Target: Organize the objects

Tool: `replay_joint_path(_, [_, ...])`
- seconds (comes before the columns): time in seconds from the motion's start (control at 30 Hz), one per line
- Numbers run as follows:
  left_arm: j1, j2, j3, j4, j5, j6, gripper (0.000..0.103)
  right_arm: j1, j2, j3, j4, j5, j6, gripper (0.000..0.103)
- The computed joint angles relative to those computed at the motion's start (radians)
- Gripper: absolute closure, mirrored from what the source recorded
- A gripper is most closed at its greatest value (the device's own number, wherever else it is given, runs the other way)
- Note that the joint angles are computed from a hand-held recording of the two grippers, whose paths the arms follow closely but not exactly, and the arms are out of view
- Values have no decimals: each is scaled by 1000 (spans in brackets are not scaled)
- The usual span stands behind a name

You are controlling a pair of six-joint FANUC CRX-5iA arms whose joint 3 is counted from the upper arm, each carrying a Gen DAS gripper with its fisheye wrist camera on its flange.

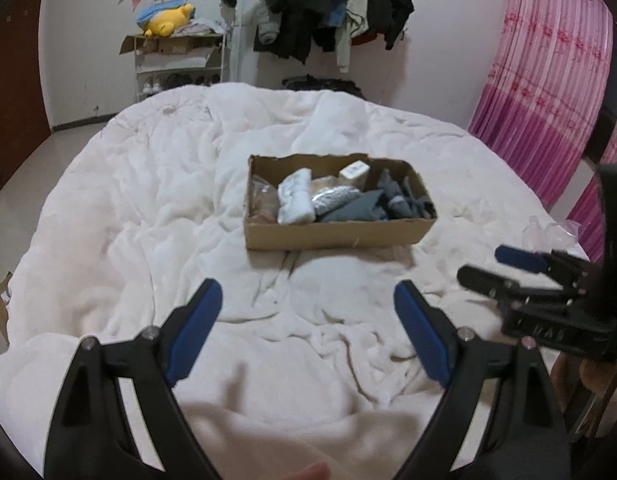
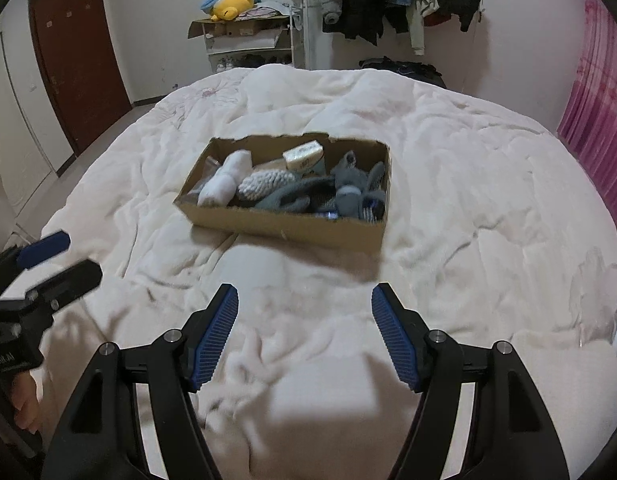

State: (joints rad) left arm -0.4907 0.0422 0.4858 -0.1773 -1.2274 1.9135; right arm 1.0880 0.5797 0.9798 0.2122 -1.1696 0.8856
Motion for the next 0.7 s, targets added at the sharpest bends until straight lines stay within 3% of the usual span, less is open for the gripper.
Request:
replay_joint_path(0.3, [-78,-18,-11,-106,-60,80,14,30,-109,-193,50,81,-67,31])
replay_joint_path(0.7, [-86,-2,-1,-104,-78,73,14,25,-118,-212,12,96,-58,31])
